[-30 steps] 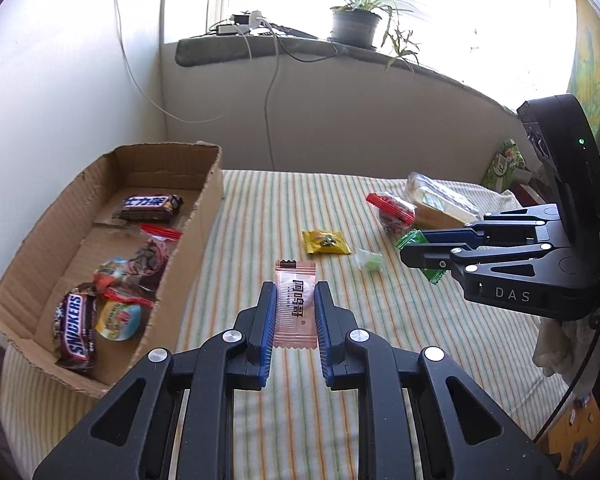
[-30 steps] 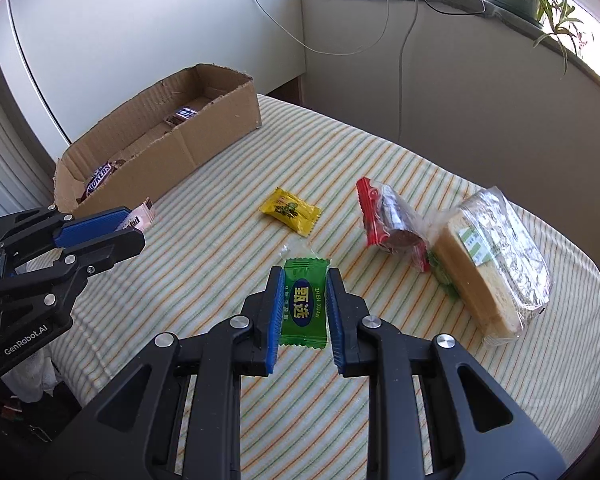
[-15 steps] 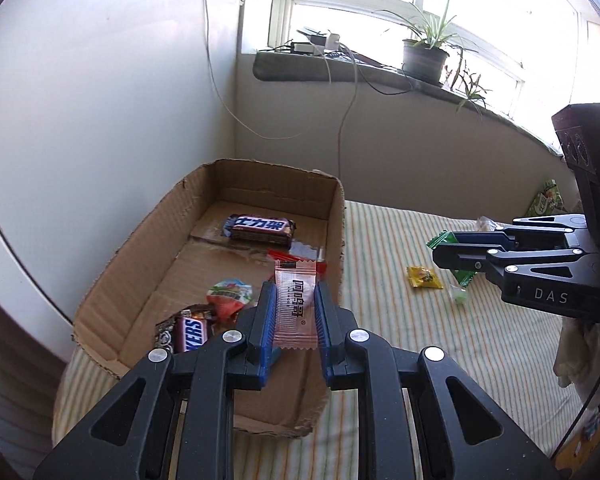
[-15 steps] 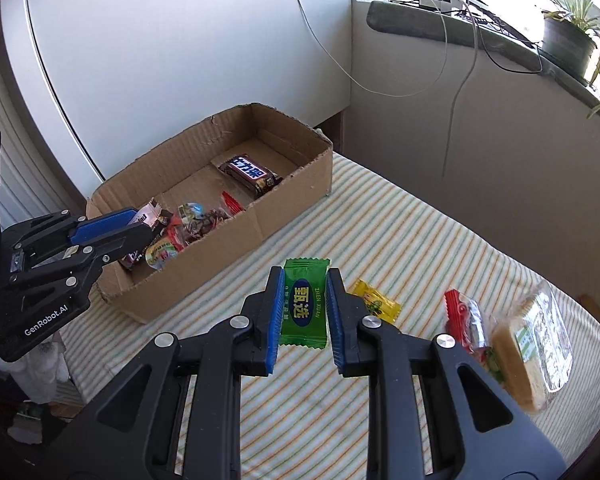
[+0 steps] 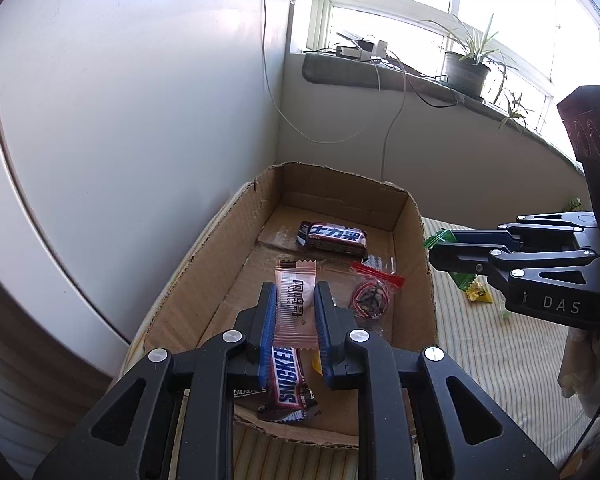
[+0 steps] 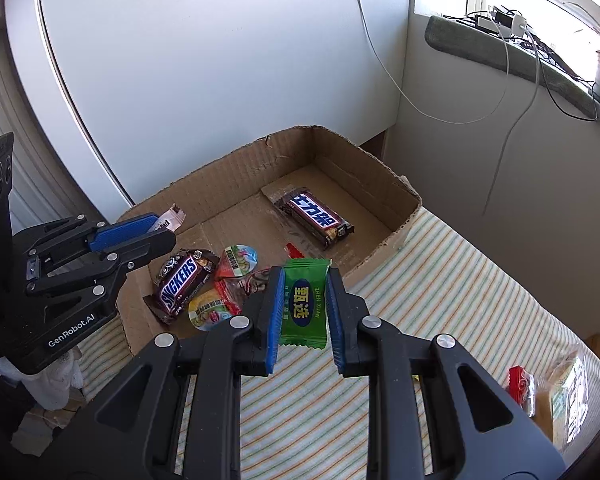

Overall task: Organize snacks
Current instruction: 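Carry the pink and green candies over the box and open both tools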

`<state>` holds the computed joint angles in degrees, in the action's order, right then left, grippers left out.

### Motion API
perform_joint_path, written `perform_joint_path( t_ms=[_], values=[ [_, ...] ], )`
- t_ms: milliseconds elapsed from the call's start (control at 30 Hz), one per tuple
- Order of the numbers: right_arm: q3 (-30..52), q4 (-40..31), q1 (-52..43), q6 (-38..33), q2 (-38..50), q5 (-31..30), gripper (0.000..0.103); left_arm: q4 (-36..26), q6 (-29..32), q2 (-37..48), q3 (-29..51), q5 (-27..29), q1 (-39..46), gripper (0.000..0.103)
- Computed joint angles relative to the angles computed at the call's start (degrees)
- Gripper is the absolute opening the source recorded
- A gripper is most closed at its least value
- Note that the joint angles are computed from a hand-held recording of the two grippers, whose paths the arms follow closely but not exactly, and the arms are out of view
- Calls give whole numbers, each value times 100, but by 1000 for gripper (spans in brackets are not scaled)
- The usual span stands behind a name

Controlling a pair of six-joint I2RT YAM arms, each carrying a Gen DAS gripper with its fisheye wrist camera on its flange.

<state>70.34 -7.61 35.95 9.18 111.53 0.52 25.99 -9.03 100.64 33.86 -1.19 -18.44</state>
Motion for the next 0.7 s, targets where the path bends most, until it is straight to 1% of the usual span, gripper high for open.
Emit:
perform_joint_path(
  t_ms=[367, 700],
  values=[
    [936, -327, 164, -30, 742, -99, 21, -17, 106, 94, 82, 131, 219, 17],
    [1190, -374, 187, -102, 979, -97, 21, -12, 90, 134, 108, 146, 238, 18]
  ],
)
